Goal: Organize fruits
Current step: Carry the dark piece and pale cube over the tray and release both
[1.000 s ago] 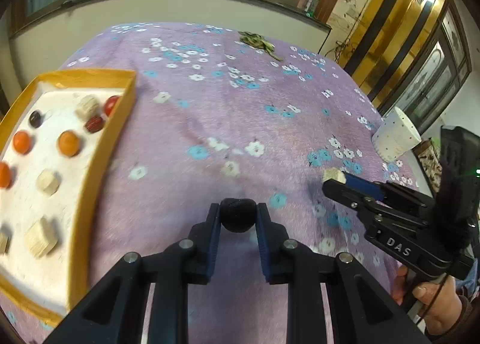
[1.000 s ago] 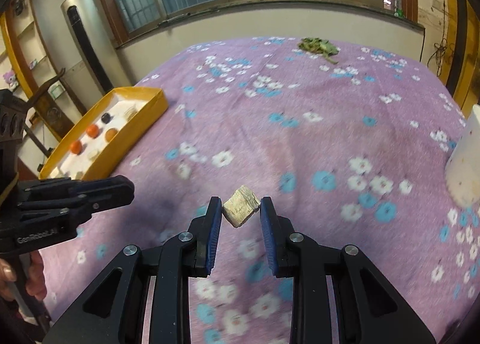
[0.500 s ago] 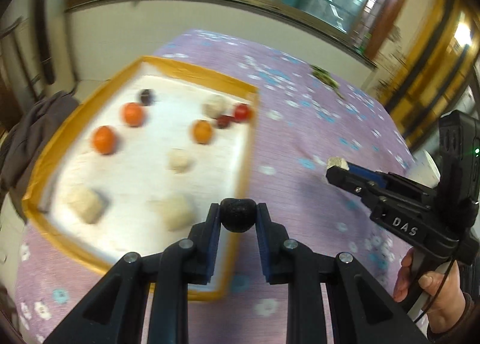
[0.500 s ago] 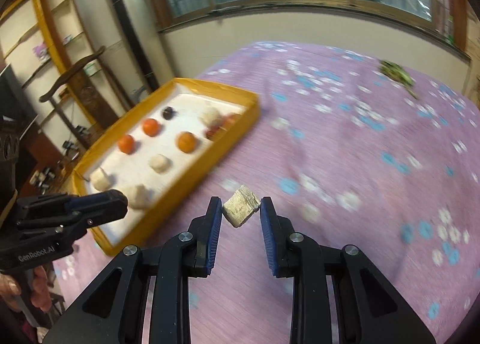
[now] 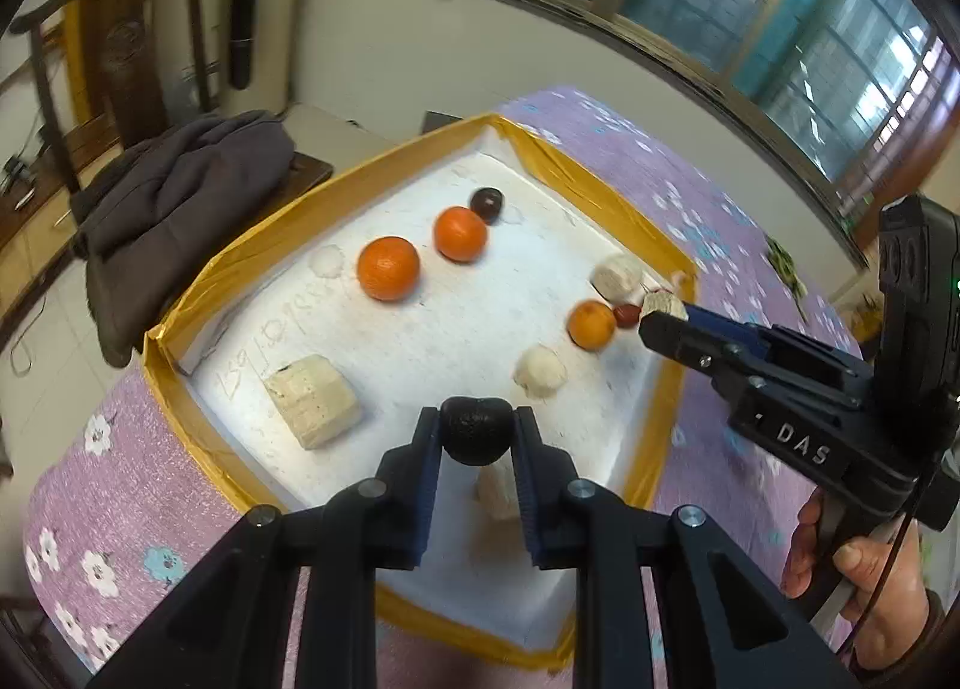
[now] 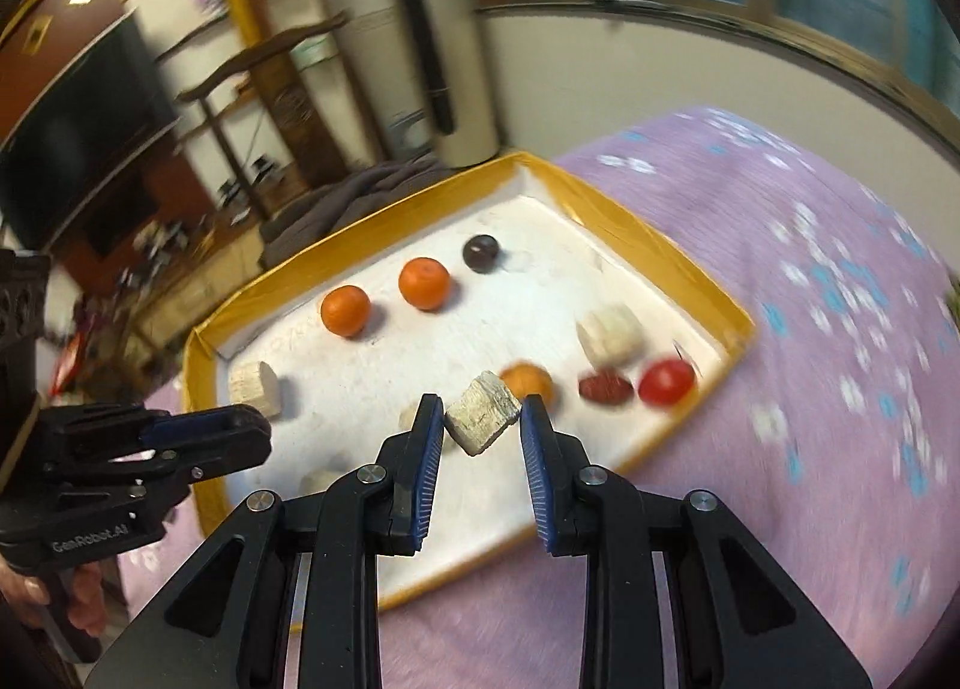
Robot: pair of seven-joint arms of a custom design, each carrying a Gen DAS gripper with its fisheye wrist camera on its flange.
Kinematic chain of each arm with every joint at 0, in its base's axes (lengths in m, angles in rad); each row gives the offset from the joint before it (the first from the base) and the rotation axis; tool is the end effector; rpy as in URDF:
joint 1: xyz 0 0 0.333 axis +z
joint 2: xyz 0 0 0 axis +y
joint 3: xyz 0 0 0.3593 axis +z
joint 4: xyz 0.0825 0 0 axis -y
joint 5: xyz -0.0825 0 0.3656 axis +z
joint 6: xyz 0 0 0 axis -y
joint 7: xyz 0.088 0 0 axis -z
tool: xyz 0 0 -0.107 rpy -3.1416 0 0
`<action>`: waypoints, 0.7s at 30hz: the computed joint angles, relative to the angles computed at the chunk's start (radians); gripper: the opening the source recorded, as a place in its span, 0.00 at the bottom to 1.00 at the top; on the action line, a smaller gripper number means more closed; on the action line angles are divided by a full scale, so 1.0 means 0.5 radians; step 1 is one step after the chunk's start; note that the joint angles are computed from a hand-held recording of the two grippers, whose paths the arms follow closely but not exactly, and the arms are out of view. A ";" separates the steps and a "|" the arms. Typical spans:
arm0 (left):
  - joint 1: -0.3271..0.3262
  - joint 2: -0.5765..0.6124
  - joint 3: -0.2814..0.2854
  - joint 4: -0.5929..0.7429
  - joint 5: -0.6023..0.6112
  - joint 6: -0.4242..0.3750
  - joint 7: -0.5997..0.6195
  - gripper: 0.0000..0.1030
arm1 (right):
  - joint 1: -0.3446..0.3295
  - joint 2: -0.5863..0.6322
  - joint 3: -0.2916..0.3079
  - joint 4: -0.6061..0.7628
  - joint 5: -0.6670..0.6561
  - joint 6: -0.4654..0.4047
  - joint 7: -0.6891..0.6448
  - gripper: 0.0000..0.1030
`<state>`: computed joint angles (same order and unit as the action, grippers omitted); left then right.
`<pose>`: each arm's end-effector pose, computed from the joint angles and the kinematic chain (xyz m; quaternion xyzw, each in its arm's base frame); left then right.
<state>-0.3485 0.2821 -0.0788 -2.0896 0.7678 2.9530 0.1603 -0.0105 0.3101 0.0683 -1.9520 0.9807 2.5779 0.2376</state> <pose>0.5392 -0.2926 0.3975 -0.7574 0.5718 -0.2888 0.1262 0.6343 0.0189 0.4003 -0.8318 0.4327 -0.0873 0.3365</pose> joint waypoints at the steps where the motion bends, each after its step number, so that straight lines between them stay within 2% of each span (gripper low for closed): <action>1: -0.025 0.014 0.027 0.020 0.014 -0.022 -0.069 0.25 | 0.013 0.036 -0.005 0.046 -0.057 -0.017 0.012 0.25; 4: -0.065 0.057 0.067 0.075 0.044 -0.075 -0.238 0.25 | 0.012 0.140 0.002 0.195 -0.175 -0.153 0.079 0.25; 7: -0.078 0.113 0.080 0.147 0.071 -0.143 -0.340 0.25 | 0.029 0.251 0.019 0.336 -0.295 -0.205 0.103 0.25; 15: -0.058 0.204 0.044 0.266 0.038 -0.306 -0.387 0.25 | 0.063 0.434 0.052 0.550 -0.524 -0.210 0.174 0.25; 21: -0.030 0.250 0.021 0.303 -0.020 -0.359 -0.372 0.25 | 0.089 0.515 0.046 0.644 -0.713 -0.207 0.291 0.25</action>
